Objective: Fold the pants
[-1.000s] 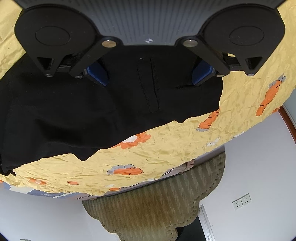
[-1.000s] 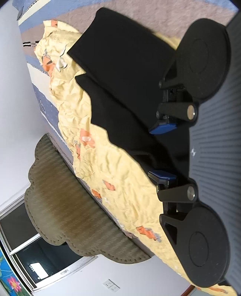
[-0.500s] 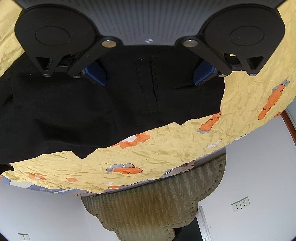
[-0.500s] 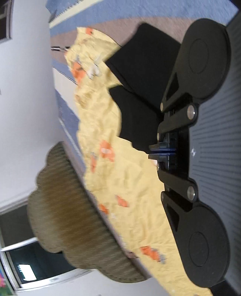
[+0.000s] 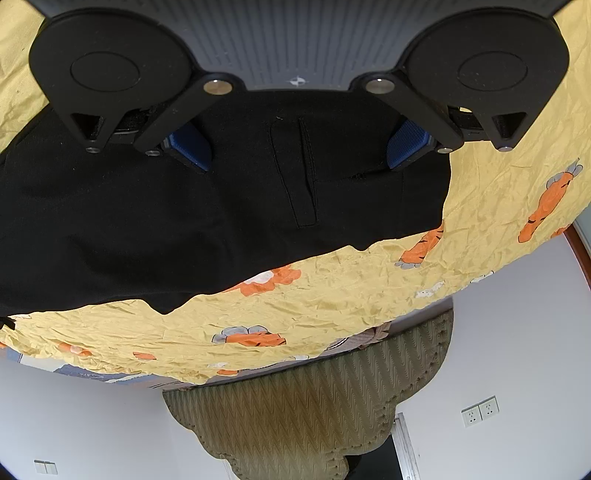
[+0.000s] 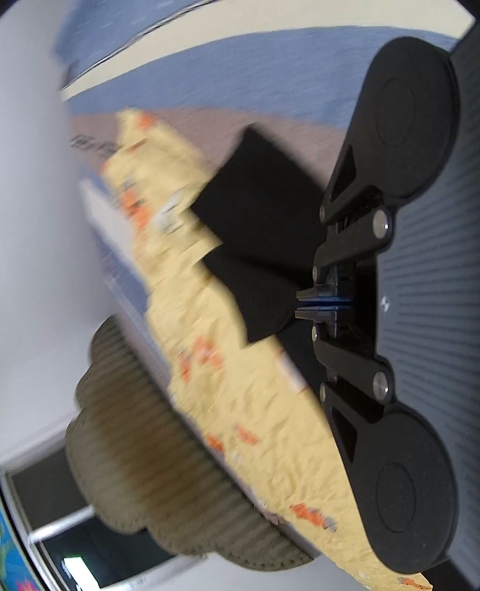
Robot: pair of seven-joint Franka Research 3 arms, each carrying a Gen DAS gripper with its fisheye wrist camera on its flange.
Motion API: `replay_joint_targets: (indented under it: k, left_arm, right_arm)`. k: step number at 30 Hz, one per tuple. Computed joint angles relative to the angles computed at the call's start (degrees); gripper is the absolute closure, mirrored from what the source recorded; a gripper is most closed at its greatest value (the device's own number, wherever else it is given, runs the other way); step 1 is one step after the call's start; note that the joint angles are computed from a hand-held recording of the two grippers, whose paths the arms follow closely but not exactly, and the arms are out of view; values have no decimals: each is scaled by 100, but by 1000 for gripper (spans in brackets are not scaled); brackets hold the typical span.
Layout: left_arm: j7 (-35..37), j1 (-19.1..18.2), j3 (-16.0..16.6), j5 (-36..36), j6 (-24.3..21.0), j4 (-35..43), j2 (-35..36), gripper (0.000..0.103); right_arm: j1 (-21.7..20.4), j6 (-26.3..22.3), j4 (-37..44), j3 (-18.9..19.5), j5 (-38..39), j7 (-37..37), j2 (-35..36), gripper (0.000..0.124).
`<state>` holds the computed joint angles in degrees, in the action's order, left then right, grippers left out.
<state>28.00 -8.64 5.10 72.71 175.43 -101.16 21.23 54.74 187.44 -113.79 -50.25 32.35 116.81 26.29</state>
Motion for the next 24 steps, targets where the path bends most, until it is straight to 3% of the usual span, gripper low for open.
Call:
replay_joint_targets:
  k: [2, 6, 9, 10, 11, 12, 15, 17, 20, 21, 22, 24]
  left_arm:
    - [-2, -3, 1, 0, -1, 1, 1, 1]
    - [-7, -4, 6, 5, 10, 2, 3, 1]
    - [-4, -5, 9, 6, 13, -2, 1, 1]
    - [-11, -7, 13, 15, 15, -1, 1, 0]
    - [-14, -6, 12, 15, 19, 3, 4, 0]
    - [-15, -4, 13, 15, 24, 5, 7, 0]
    - [-4, -1, 8, -5, 35, 0, 5, 0]
    - [-1, -5, 13, -5, 37, 2, 7, 0]
    - [0, -7, 18, -10, 43, 0, 7, 0]
    - [1, -9, 20, -11, 43, 0, 7, 0]
    - [1, -10, 21, -12, 44, 0, 7, 0]
    - [5, -8, 22, -19, 53, 1, 10, 0]
  right_arm:
    - [95, 55, -232, -40, 20, 249, -60, 121]
    - [1241, 105, -505, -1253, 485, 46, 335, 121]
    - [1333, -97, -406, -1416, 381, -437, 347, 114]
    - [1389, -232, -312, -1515, 370, -551, 484, 104]
    - [1277, -324, -229, -1413, 77, -636, 450, 85]
    - [1091, -328, -141, -1197, -141, -752, 395, 80]
    - [1100, -602, 205, -1306, -570, -685, 899, 81]
    - [1132, -923, 508, -1567, -694, -160, 1483, 81]
    - [560, -1023, 783, -1064, -489, 228, 1395, 85]
    - [266, -1008, 841, -742, -429, 304, 1236, 93]
    - [-45, -824, 797, -354, -364, 301, 1015, 114]
    - [-628, -345, 602, 413, -249, 308, 547, 118]
